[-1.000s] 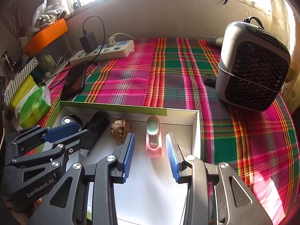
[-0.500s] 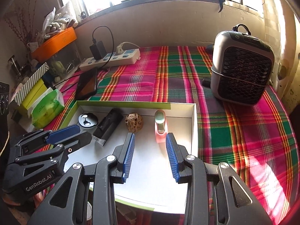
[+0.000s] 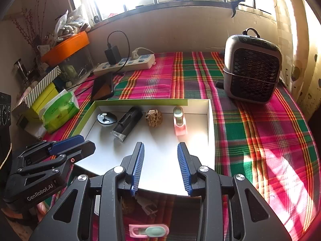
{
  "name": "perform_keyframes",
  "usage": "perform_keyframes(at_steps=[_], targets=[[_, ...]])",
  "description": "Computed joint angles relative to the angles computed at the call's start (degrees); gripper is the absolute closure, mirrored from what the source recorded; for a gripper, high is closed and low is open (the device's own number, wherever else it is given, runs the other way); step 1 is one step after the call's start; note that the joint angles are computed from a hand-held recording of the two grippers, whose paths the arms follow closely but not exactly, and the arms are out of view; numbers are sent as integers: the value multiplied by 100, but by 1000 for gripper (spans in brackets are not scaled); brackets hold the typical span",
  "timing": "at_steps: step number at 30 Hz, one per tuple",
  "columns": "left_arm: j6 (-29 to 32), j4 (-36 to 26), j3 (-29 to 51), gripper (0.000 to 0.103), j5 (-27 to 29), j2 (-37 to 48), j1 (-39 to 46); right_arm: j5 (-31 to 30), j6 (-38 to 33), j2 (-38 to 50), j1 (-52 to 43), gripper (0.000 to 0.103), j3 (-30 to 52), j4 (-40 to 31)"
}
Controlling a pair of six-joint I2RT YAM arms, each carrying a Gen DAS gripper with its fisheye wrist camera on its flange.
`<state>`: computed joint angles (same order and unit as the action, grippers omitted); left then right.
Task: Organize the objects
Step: 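Withdraw both grippers from the box toward the items in front of it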
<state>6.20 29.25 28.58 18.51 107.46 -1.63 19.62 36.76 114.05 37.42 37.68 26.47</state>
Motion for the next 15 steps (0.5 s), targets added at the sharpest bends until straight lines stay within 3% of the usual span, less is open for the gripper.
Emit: perform_keyframes(at_steps=[15], targets=[[327,638,-820,73,408,-136,634,775,676,-120,826,67,-600,257]])
